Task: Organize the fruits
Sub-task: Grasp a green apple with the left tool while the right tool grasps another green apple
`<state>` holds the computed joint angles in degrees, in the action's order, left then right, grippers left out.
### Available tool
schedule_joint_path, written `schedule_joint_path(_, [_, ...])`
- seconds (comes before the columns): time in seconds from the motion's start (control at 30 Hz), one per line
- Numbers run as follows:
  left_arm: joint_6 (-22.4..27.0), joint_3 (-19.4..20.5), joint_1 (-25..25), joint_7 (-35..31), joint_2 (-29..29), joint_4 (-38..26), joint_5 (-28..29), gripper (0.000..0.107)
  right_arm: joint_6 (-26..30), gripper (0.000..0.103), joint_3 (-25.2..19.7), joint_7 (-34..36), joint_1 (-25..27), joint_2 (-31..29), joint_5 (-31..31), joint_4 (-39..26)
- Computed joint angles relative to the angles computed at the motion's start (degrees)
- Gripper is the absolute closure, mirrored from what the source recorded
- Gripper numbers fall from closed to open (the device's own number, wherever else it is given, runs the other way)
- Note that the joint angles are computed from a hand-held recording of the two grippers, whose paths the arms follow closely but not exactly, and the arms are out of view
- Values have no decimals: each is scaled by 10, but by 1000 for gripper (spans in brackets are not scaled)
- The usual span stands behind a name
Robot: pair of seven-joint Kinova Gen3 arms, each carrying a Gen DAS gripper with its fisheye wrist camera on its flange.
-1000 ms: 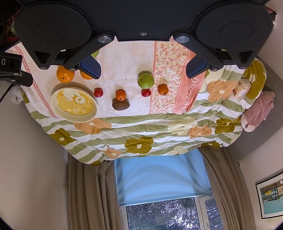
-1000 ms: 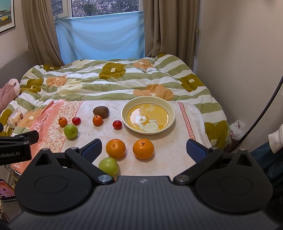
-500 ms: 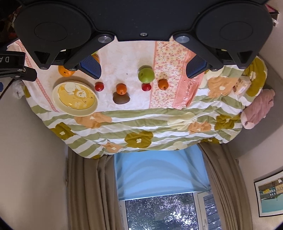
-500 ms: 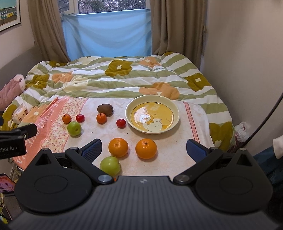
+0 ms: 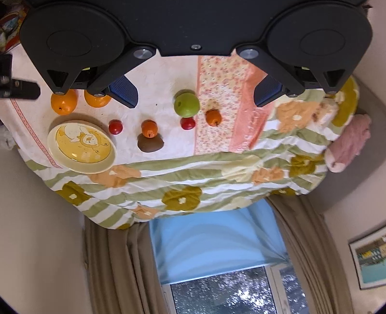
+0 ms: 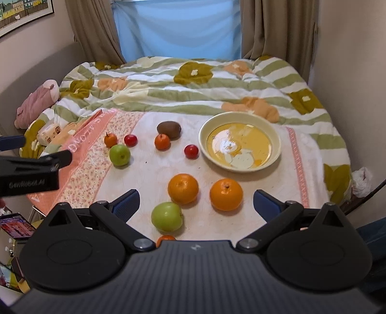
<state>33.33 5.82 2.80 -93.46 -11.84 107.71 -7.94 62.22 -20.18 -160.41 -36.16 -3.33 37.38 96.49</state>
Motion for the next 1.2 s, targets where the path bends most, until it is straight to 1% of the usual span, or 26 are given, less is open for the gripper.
schedule_joint_path(0.07, [-27, -51, 37, -47, 24, 0, 26, 4, -15, 0, 3, -5, 1, 12, 1, 3])
schedule_joint_path(0.1, [-33, -65, 46, -70, 34, -1, 38, 4, -17, 0, 5, -9, -1, 21, 1, 1])
schedule_joint_path(0.13, [-40, -70, 44, -93, 48, -5, 51, 4, -19, 0, 8, -16, -3, 30, 2, 0])
schedule_joint_path(0.17, [-44, -65, 32, -117, 64, -10, 67, 5, -22, 0, 12, -23, -6, 39, 3, -1])
schedule_joint_path(0.23, [-38, -29, -18, -163, 92, -24, 102, 6, -32, 0, 24, -36, -12, 56, -1, -2])
schedule_joint_path(0.3, [-29, 13, -71, -210, 121, -42, 132, 11, -43, 0, 36, -48, -18, 74, -2, -4])
schedule_joint_path(0.37, [-9, 58, -124, -256, 153, -64, 161, 16, -44, 0, 48, -59, -27, 92, -5, -10])
schedule_joint_path(0.43, [4, 105, -177, -303, 182, -80, 184, 19, -46, 0, 61, -67, -34, 110, -12, -16])
schedule_joint_path(0.47, [10, 120, -196, -326, 194, -88, 197, 20, -45, 0, 67, -72, -38, 119, -16, -20])
schedule_joint_path(0.5, [14, 125, -204, -350, 208, -95, 209, 22, -44, 0, 72, -77, -42, 127, -19, -24])
schedule_joint_path(0.53, [18, 120, -203, -373, 220, -101, 220, 22, -44, 0, 78, -82, -46, 135, -22, -27])
schedule_joint_path(0.57, [22, 103, -191, -393, 230, -108, 232, 23, -43, 0, 82, -87, -51, 142, -24, -30])
schedule_joint_path(0.7, [51, 2, -113, -450, 271, -145, 272, 28, -37, 0, 98, -95, -69, 170, -34, -45])
schedule_joint_path(0.8, [66, -21, -98, -475, 295, -165, 288, 31, -32, 0, 108, -97, -77, 188, -45, -57])
schedule_joint_path(0.87, [83, -69, -65, -503, 308, -178, 318, 33, -28, 2, 115, -102, -85, 199, -45, -64])
schedule_joint_path(0.9, [94, -94, -49, -518, 314, -186, 336, 38, -25, 3, 118, -102, -89, 203, -46, -68])
schedule_joint_path(0.93, [104, -111, -39, -529, 321, -194, 350, 40, -22, 4, 120, -102, -91, 207, -46, -71])
schedule_joint_path(1.0, [126, -118, -41, -549, 331, -206, 374, 43, -21, 5, 124, -102, -95, 214, -50, -76])
schedule_joint_path(1.07, [139, -111, -50, -555, 338, -215, 379, 46, -20, 8, 128, -101, -96, 219, -55, -79])
schedule_joint_path(1.1, [145, -104, -55, -557, 341, -219, 380, 50, -20, 9, 130, -99, -96, 222, -57, -82])
schedule_joint_path(1.13, [153, -107, -53, -562, 344, -223, 385, 51, -20, 11, 131, -97, -96, 224, -58, -83])
schedule_joint_path(1.2, [150, -113, -48, -570, 344, -220, 390, 52, -18, 16, 134, -91, -97, 227, -61, -87])
